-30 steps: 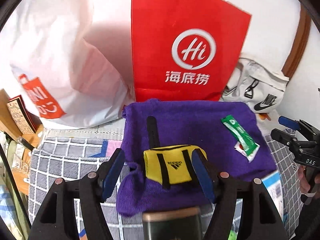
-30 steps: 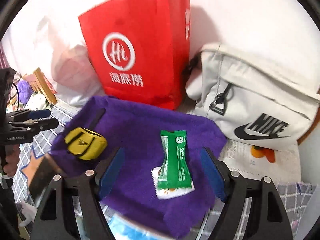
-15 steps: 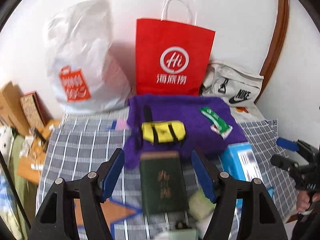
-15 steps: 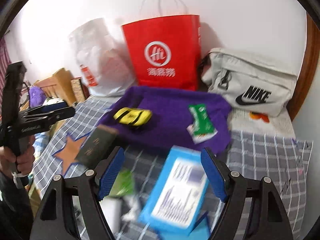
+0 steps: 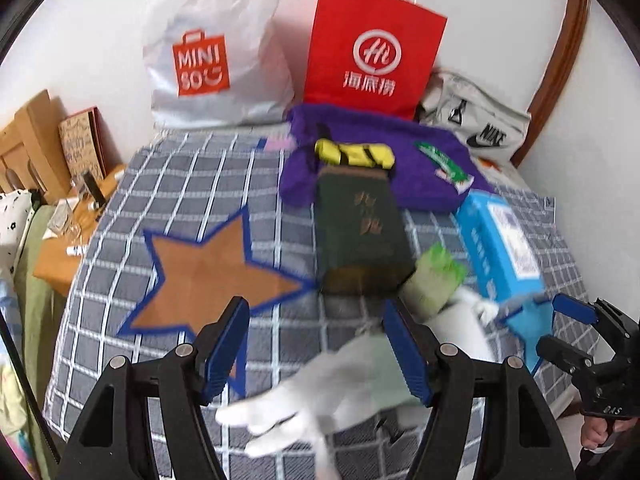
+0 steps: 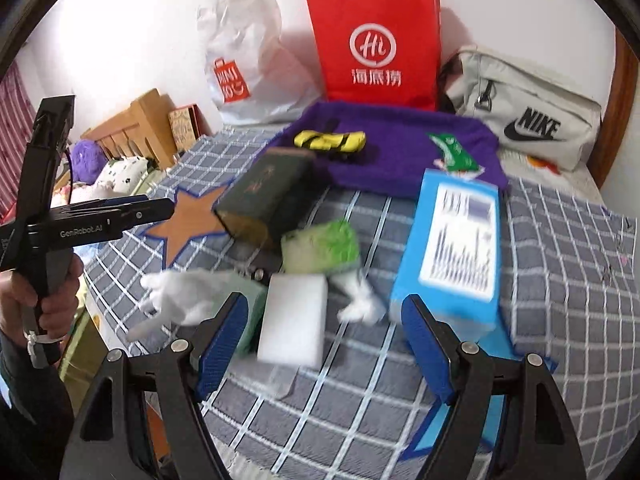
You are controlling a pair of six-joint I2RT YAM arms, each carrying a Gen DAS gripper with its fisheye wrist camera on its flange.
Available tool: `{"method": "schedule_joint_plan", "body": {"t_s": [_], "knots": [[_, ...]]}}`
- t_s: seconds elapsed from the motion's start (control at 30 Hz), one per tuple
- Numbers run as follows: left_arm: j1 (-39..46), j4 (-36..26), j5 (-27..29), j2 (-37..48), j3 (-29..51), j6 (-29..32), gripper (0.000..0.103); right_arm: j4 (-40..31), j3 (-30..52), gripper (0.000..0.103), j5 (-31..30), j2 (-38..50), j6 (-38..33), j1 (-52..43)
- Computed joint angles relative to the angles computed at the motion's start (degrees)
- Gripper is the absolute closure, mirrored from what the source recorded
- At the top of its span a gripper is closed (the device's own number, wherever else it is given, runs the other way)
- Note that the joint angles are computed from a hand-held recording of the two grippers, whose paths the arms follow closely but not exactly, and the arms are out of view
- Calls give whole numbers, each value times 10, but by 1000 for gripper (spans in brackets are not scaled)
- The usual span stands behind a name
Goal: Organize soft objects
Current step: 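Grasp the white glove with the left gripper while the right grasps the white sponge block, then carry the white glove and white sponge onto the purple towel and open both grippers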
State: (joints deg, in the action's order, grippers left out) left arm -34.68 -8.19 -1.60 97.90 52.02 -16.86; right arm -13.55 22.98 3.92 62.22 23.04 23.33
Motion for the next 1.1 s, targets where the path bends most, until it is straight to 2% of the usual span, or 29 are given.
{"method": "schedule_joint_plan", "body": {"t_s": [0.17, 0.3, 0.47, 0.5, 0.53, 0.57, 0.6, 0.73, 0.83, 1.0, 1.1], "knots": [[21, 25, 35, 9, -38, 11, 33, 77, -19, 24, -3, 84, 26, 33], [23, 61, 42, 16, -67, 25, 33, 128, -2, 24, -20, 175, 37, 26], [32, 79, 89, 37, -64, 29, 29, 164, 30, 24, -13, 259, 35, 31], [30, 78, 86, 42, -60, 33, 28, 170, 35, 26, -6, 275, 37, 33], [26, 78, 81, 47, -56, 37, 28, 183, 37, 35, -7, 290, 38, 32], [23, 79, 79, 52, -54, 40, 28, 193, 36, 50, -19, 298, 36, 29], [20, 80, 81, 61, -48, 43, 27, 202, 33, 53, -40, 302, 32, 24], [3, 74, 83, 106, -23, 42, 26, 197, 6, 53, -27, 246, 14, 37], [-17, 68, 73, 137, -10, 37, 26, 174, -38, 53, -24, 152, 0, 38], [-72, 74, -11, 146, -13, 35, 25, 118, -110, 53, 16, 31, -3, 27], [-92, 70, -51, 155, -5, 22, 26, 80, -159, 53, 22, -45, -7, -18]]}}
